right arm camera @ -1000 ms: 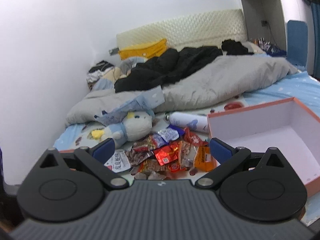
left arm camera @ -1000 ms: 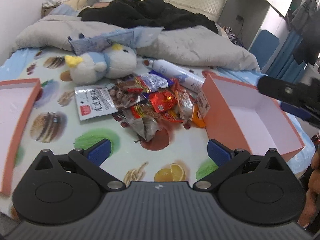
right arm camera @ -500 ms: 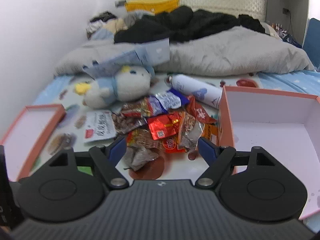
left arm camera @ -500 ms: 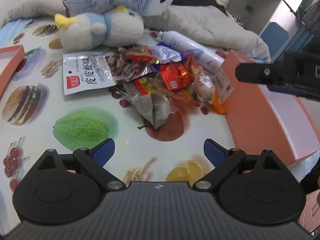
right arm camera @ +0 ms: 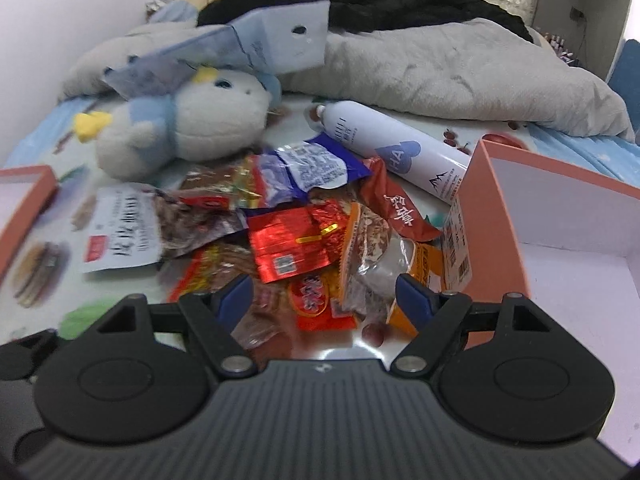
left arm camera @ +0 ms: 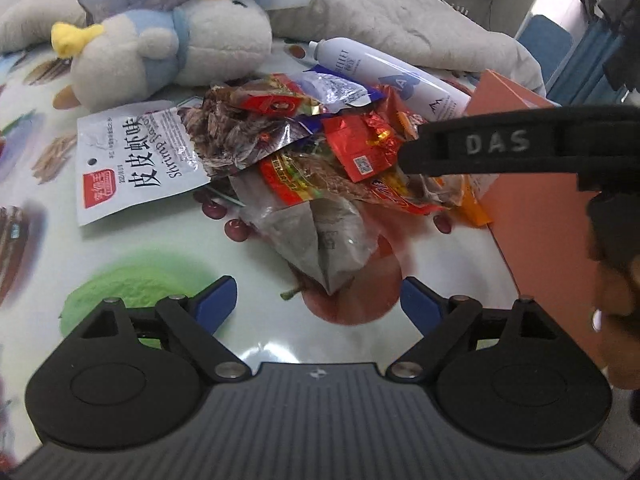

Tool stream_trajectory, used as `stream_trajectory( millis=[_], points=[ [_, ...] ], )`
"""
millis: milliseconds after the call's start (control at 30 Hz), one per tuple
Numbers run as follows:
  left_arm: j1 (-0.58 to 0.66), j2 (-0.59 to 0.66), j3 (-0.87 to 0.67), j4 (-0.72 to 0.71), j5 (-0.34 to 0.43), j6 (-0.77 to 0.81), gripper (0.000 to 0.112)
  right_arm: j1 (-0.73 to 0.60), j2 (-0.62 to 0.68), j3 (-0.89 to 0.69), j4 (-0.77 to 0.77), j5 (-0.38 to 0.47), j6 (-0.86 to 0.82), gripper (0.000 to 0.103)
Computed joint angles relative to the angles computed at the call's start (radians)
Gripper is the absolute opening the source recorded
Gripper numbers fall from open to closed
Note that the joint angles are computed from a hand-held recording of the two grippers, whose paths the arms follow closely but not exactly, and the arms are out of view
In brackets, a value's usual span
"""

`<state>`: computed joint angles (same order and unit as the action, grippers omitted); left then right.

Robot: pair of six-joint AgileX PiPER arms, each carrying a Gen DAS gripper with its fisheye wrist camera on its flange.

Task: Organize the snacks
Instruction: 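Lower the left tool to the grey snack bag while the right tool reaches the orange-edged clear packet, then close the left tool on the grey bag while the right tool closes on the clear packet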

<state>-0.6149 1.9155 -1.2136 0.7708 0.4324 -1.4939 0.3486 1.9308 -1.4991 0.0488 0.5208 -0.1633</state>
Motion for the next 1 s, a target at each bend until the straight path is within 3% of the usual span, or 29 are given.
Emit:
stream_trajectory(
  millis=[133,200,267,367,467,500,600,733,767,800,1000],
  points=[
    [0.024,0.032,-0.006,0.041,-0.049,-0.007,0.086,0.037,0.048,-0.004,-0.24,-0.077,0.171,0.08],
    [0.032,0.044,-0.011,0.073,-0.078,-0.013,0.085,0.053,0.083,-0.033,-0.394,-0.065,0.312,0.08],
    [0.034,0.059,-0.017,0.132,-0.09,-0.049,0.084,0.055,0.121,-0.072,-0.445,-0.035,0.358,0.08],
    [0.035,0.093,-0.059,0.141,-0.066,-0.016,0.082,0.056,0.155,-0.101,-0.462,-0.029,0.36,0.08],
    [0.031,0.12,-0.098,0.139,-0.035,0.011,0.082,0.085,0.183,-0.101,-0.649,-0.043,0.479,0.079],
    [0.023,0.124,-0.102,0.15,-0.02,0.003,0.082,0.092,0.199,-0.121,-0.68,-0.018,0.506,0.072],
    [0.017,0.131,-0.097,0.216,-0.01,-0.079,0.081,0.087,0.246,-0.192,-0.611,0.046,0.443,0.065],
    [0.0,0.157,-0.129,0.249,0.051,-0.115,0.077,0.079,0.272,-0.194,-0.647,0.025,0.475,0.064],
    [-0.008,0.167,-0.142,0.257,0.073,-0.125,0.075,0.076,0.271,-0.195,-0.637,0.022,0.46,0.062],
    [-0.016,0.177,-0.155,0.259,0.099,-0.129,0.074,0.08,0.271,-0.195,-0.657,0.028,0.47,0.054],
    [-0.049,0.188,-0.16,0.317,0.166,-0.234,0.065,0.082,0.244,-0.176,-0.625,0.044,0.42,0.043]
  ],
)
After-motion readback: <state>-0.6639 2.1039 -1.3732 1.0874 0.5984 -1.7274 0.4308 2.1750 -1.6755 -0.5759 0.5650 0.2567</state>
